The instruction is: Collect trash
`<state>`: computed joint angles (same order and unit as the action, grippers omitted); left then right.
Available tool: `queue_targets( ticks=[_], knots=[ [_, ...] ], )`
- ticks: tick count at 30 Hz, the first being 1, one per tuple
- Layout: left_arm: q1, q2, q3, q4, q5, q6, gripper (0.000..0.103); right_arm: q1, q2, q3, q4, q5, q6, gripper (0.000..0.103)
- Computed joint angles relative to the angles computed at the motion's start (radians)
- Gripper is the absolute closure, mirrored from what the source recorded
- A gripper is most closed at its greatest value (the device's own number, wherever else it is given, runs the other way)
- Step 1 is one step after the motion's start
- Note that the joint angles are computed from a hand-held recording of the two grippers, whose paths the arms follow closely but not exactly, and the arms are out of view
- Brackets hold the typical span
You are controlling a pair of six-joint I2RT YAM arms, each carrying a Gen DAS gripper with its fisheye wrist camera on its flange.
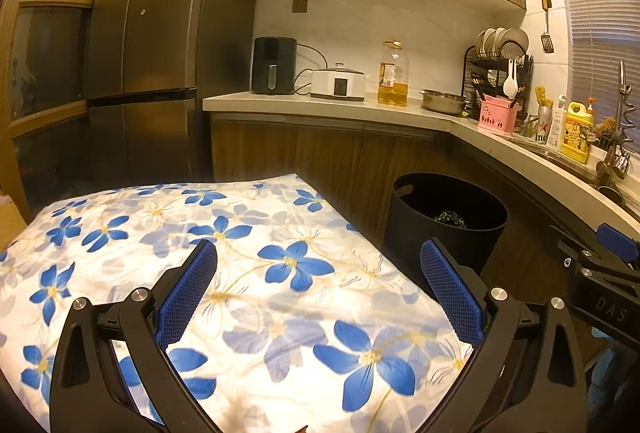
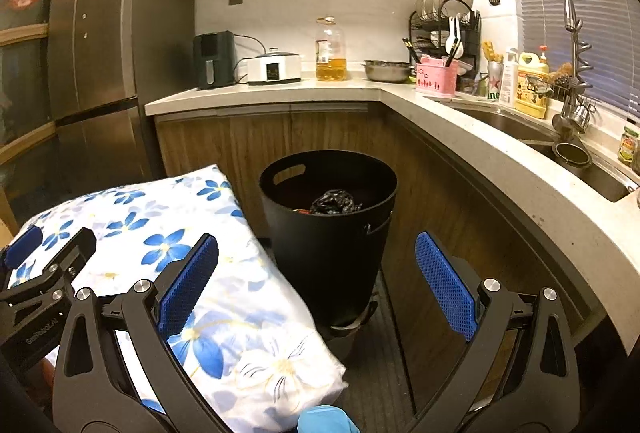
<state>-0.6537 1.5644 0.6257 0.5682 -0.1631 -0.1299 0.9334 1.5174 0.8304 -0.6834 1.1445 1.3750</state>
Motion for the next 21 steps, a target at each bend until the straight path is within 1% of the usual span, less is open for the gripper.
queue_targets(
  ticks=[5,9,12,21],
  knots=[
    [0.015,-0.057,-0.061,0.004,0.031,0.001,0.006,0.076,0.064,0.066,-0.178,0.015,0.197,0.005],
    [0.030,-0.088,-0.093,0.009,0.049,0.001,0.006,0.119,0.116,0.117,-0.298,0.017,0.322,0.005],
    [0.044,-0.109,-0.113,0.012,0.066,0.000,0.006,0.142,0.144,0.138,-0.346,0.013,0.384,0.005],
    [0.065,-0.150,-0.155,0.017,0.087,0.003,0.006,0.172,0.199,0.185,-0.387,0.011,0.425,0.005]
  ],
)
